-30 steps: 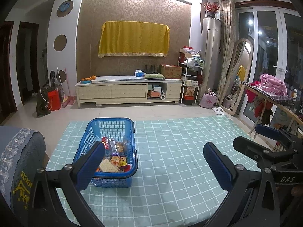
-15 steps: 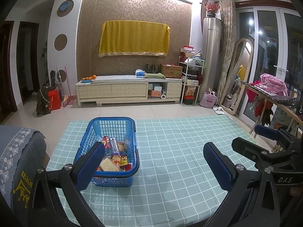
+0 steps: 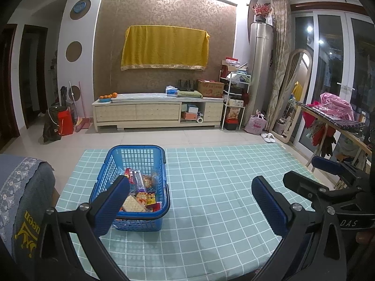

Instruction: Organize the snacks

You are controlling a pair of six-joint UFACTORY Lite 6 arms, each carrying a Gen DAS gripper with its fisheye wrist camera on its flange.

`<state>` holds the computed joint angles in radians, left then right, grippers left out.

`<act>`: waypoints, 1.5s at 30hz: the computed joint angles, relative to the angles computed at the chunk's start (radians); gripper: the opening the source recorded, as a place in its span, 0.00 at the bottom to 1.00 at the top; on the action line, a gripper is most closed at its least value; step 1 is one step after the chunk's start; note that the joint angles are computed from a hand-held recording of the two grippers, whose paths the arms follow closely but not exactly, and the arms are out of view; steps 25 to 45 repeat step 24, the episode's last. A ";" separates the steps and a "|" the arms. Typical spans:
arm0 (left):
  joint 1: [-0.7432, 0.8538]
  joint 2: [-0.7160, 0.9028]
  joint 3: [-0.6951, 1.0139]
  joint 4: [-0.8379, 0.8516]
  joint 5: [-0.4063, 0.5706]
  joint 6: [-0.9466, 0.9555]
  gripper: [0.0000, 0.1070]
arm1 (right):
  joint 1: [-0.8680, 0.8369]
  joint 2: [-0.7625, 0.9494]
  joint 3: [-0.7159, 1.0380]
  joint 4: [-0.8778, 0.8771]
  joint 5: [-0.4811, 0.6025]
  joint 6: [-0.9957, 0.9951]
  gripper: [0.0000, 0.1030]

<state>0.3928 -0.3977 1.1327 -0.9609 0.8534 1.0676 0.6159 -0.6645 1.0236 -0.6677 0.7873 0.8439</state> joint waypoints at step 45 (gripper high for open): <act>0.020 -0.007 -0.008 -0.010 0.033 0.012 0.96 | 0.003 0.004 0.014 0.001 0.014 -0.006 1.00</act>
